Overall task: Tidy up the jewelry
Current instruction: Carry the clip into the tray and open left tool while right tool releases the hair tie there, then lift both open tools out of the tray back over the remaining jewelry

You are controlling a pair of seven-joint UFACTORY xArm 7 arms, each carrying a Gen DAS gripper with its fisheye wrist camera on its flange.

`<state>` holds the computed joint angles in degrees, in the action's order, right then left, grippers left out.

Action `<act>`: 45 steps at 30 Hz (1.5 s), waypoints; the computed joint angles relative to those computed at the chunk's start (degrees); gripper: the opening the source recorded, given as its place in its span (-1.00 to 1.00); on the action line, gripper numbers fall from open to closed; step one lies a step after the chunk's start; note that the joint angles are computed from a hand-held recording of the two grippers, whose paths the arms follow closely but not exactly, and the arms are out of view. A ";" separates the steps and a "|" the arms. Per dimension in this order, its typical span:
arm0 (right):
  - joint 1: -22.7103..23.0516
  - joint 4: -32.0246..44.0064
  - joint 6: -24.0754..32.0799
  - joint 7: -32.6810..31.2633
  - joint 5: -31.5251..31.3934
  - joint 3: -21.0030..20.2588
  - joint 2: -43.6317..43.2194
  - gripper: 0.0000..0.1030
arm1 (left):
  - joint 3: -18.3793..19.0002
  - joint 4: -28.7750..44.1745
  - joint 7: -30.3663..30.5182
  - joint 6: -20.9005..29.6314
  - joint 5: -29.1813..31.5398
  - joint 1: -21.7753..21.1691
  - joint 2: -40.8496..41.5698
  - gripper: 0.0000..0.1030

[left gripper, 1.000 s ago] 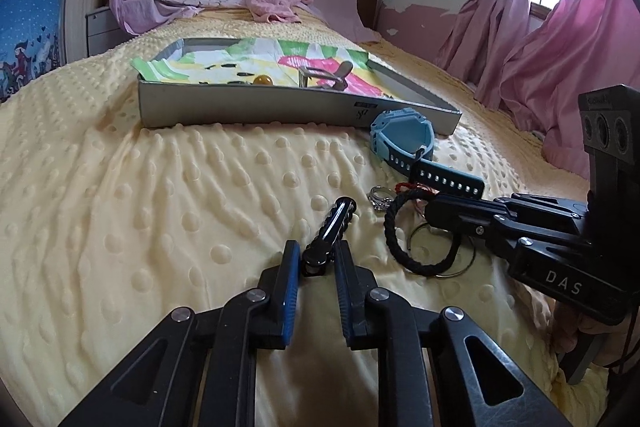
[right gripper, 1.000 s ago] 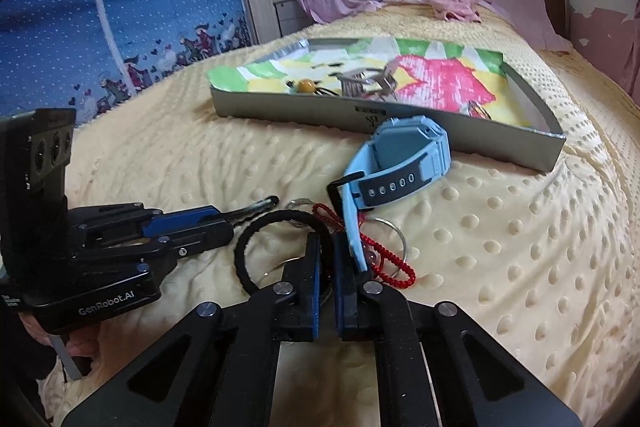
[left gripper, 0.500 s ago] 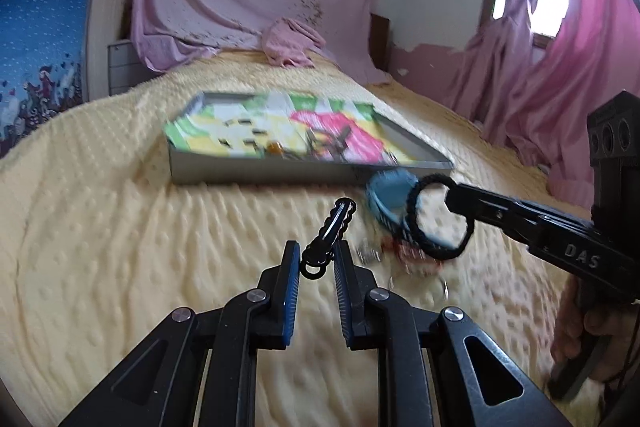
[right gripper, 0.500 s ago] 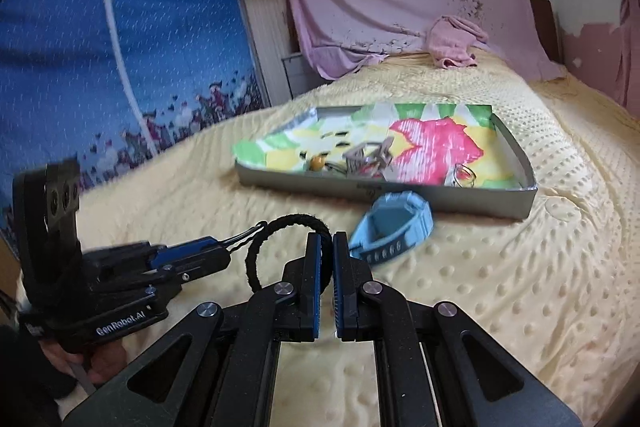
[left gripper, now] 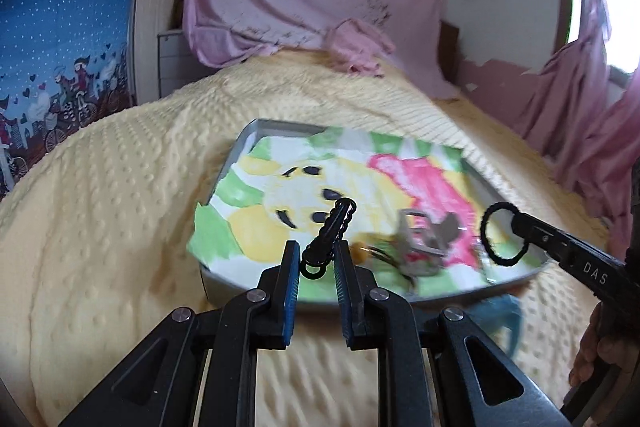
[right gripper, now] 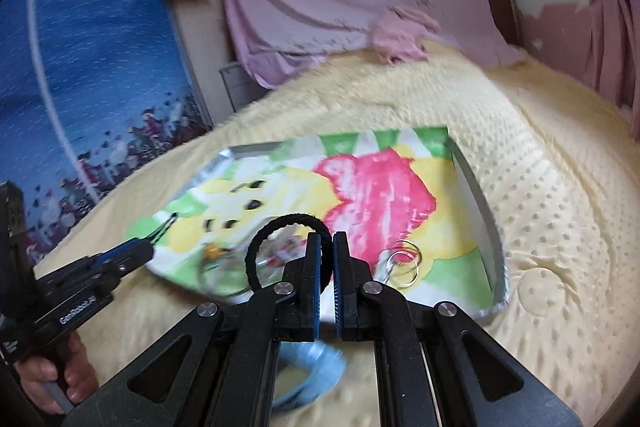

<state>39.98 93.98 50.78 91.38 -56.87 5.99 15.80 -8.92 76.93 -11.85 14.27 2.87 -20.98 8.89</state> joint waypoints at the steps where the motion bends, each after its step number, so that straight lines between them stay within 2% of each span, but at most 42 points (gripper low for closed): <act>1: -0.72 0.19 -0.52 -0.56 1.01 -0.14 0.50 -0.89 | -0.03 1.01 0.35 0.62 -0.09 0.08 0.93 -0.68; 3: -2.06 1.07 -0.51 -2.87 4.30 -0.40 1.83 -0.89 | 0.07 2.41 0.44 1.20 -0.15 0.05 2.38 -0.68; 6: -2.60 1.20 -1.31 -3.69 6.80 -1.06 2.90 -0.89 | -1.44 2.90 3.69 1.14 -4.12 1.13 3.70 -0.68; 11: -2.49 2.28 -3.02 -5.84 8.95 -1.88 4.95 -0.89 | -2.18 2.60 6.75 -0.09 -5.82 1.08 3.83 -0.67; 16: -0.80 5.55 -1.10 -9.31 9.97 -2.94 7.40 -0.89 | -0.68 3.88 5.39 0.93 -3.58 -0.61 4.63 -0.67; 19: -0.20 5.95 -0.47 -10.37 10.59 -3.37 7.49 -0.87 | -2.00 3.84 7.31 0.74 -5.84 0.48 4.60 -0.62; 21: 0.07 5.21 -0.51 -10.11 10.41 -3.68 6.87 -0.78 | -3.44 3.58 10.00 0.49 -8.97 1.67 4.44 -0.49; 22: 0.29 4.91 -0.31 -9.70 10.10 -3.78 6.53 -0.59 | -3.98 3.18 11.30 0.18 -10.60 2.06 4.10 -0.22; 23: 0.44 4.43 -0.29 -9.11 9.71 -3.82 6.10 -0.32 | -3.87 2.76 10.52 -0.21 -10.00 1.94 3.77 0.03; 24: 0.52 3.96 -0.29 -8.53 9.32 -3.81 5.72 -0.22 | -1.35 1.76 7.34 -1.52 -7.29 -0.23 3.01 0.48; 25: 0.98 3.07 -0.18 -7.01 8.16 -3.93 4.89 -0.15 | -0.06 0.55 4.95 -3.38 -4.98 -1.26 2.29 0.54; 26: 1.10 2.29 -0.18 -6.02 7.29 -3.81 4.22 -0.15 | 0.49 -0.51 3.67 -5.08 -3.61 -1.65 1.66 0.54; 29: 1.69 -0.47 0.47 -2.40 3.71 -3.08 1.58 -0.15 | -1.20 -2.15 5.08 -6.00 -5.44 -0.11 -0.06 0.54; 30: 1.77 -1.44 0.64 -1.12 2.28 -2.68 0.65 -0.13 | -2.30 -3.24 6.41 -6.56 -7.69 0.81 -1.07 0.54; 32: 2.27 -3.47 1.49 1.89 -1.53 -1.55 -1.53 0.13 | -3.97 -4.95 9.60 -7.65 -12.10 2.08 -2.61 0.59; 33: 2.80 -4.54 2.40 3.55 -4.03 -0.82 -2.82 0.18 | -4.74 -6.40 11.57 -8.39 -14.87 2.60 -3.98 0.72; 34: 2.82 -5.01 3.14 4.36 -5.40 -0.04 -3.44 0.26 | -4.73 -7.64 12.27 -9.18 -16.21 2.48 -5.11 0.85; 36: 3.74 -6.11 6.43 6.58 -9.04 1.86 -5.29 0.48 | -4.35 -10.32 13.48 -11.34 -18.61 1.80 -7.45 0.90; 37: 3.72 -6.31 7.65 7.23 -9.99 2.73 -5.77 0.68 | -4.42 -11.74 16.46 -12.34 -22.28 1.39 -8.92 0.94; 38: 4.19 -6.72 9.52 8.29 -11.42 3.74 -6.58 0.76 | -3.96 -12.62 18.93 -12.69 -25.19 0.57 -9.99 0.96; 40: 4.82 -7.29 12.61 9.60 -13.39 5.67 -7.99 0.76 | -2.54 -14.93 21.37 -13.54 -28.40 -1.43 -12.67 1.00; 45: 6.27 -6.92 19.23 10.13 -15.47 9.64 -9.74 0.77 | -0.13 -20.27 19.56 -15.02 -25.22 -4.21 -18.78 1.00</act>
<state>46.25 87.06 70.01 101.51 -72.34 15.63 6.07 -9.05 56.66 7.71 -0.75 -22.35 -25.18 -9.89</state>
